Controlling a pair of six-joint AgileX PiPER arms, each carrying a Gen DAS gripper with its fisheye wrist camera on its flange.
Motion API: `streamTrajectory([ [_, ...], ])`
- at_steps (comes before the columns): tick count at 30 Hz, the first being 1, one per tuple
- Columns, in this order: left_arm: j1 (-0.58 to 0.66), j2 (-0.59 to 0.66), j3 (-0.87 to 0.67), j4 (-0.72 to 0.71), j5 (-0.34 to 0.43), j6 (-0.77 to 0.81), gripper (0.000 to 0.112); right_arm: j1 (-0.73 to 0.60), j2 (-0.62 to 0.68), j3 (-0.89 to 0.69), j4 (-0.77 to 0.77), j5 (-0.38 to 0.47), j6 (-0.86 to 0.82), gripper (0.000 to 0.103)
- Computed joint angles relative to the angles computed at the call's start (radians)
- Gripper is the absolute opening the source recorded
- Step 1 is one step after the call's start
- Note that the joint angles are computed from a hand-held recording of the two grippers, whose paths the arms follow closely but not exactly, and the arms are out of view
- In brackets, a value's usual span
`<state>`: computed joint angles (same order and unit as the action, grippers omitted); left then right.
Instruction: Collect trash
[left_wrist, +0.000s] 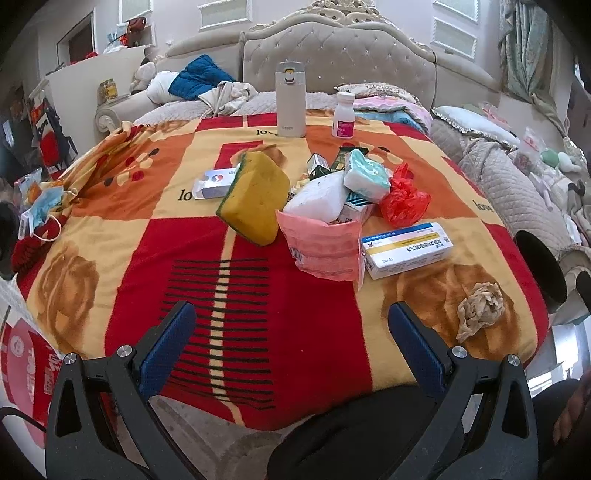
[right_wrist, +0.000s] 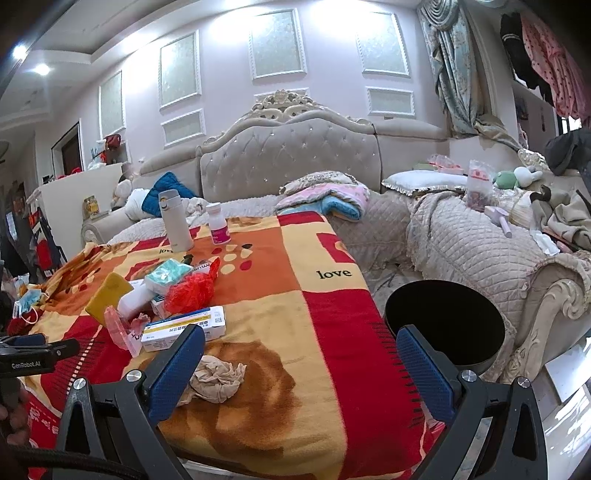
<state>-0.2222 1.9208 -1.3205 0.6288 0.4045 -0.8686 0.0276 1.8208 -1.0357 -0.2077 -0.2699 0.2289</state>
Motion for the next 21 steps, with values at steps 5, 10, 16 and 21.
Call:
streamTrajectory([
  [5, -0.003, -0.030, 0.021, 0.020, -0.001, -0.022, 0.103, -0.003, -0.010, 0.012, 0.029, -0.002, -0.031, 0.103],
  [10, -0.017, -0.060, 0.040, 0.041, 0.004, -0.044, 0.103, -0.013, -0.023, 0.027, 0.002, -0.014, 0.000, 0.103],
  [16, -0.033, -0.102, 0.065, 0.081, 0.012, -0.081, 0.103, -0.022, -0.035, 0.042, -0.122, -0.039, 0.139, 0.103],
  [21, -0.039, -0.121, 0.071, 0.070, 0.017, -0.072, 0.103, -0.022, -0.038, 0.044, -0.157, -0.044, 0.167, 0.103],
])
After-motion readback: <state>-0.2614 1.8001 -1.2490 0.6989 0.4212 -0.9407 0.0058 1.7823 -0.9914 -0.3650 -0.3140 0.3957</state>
